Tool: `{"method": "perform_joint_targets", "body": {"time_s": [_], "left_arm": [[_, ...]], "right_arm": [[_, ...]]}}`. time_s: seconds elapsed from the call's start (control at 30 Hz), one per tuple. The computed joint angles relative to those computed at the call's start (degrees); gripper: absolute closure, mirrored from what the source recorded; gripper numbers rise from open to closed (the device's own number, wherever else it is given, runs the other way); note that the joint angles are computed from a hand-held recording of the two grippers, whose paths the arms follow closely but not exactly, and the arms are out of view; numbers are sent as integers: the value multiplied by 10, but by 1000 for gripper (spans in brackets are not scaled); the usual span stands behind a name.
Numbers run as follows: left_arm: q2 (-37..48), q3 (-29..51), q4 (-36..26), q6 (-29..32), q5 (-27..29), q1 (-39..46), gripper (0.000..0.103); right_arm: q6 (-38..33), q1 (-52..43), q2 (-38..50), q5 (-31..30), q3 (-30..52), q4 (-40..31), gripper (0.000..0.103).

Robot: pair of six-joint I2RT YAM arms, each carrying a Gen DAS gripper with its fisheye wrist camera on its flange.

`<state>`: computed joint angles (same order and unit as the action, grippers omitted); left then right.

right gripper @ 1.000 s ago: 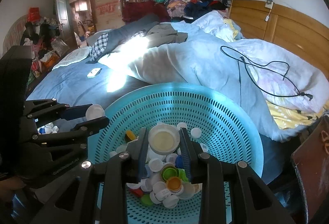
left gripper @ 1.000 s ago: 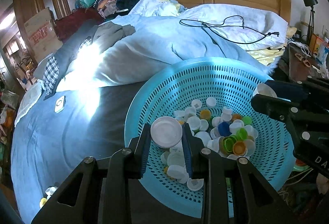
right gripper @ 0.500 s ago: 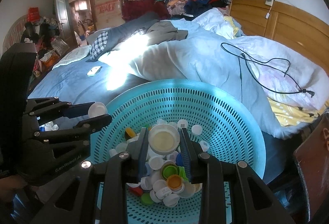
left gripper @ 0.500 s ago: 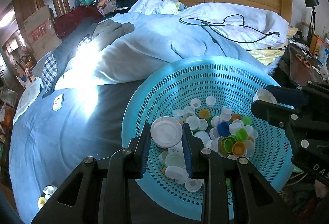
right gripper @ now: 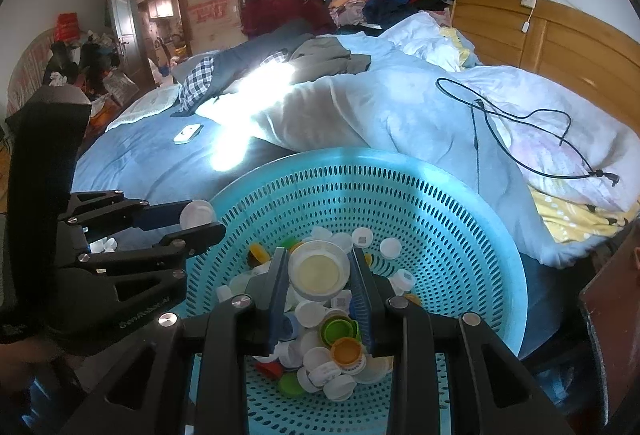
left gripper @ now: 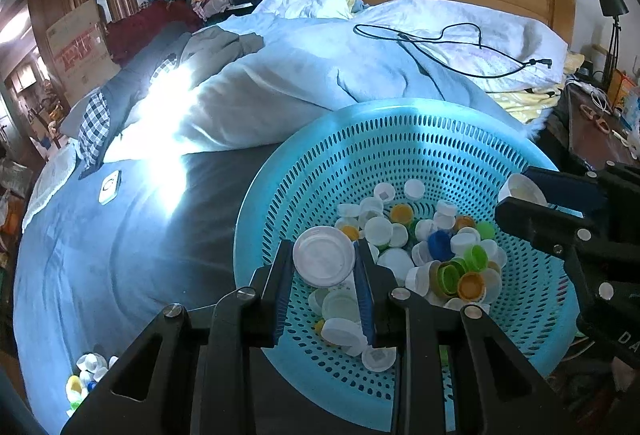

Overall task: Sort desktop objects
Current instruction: 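Open both tools over the blue basket to drop the caps, then move both open tools back over the cap pile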

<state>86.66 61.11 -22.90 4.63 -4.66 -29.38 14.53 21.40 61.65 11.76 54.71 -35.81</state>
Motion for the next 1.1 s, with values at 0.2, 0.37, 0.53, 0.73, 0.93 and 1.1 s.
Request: {"method": "perform_joint_targets", "body": {"time_s": [0.2, 0.37, 0.53, 0.73, 0.93, 1.1], "left_arm": [[3, 3, -1, -2, -2, -1, 78], [6, 5, 0, -1, -4, -2, 76], [-2, -5, 15, -5, -14, 0, 42], [-17, -13, 14, -6, 5, 19, 41], [-86, -61, 14, 11, 40, 74, 41], [-198, -154, 16, 91, 147, 227, 38]], "right_arm": [[-2, -1, 5, -2, 1, 4, 70], [-4, -2, 9, -3, 1, 7, 70], [1, -3, 8, 1, -2, 16, 47], [6, 0, 0, 2, -2, 20, 36], [18, 34, -5, 16, -2, 24, 32], [36, 104, 5, 41, 0, 31, 31]]}}
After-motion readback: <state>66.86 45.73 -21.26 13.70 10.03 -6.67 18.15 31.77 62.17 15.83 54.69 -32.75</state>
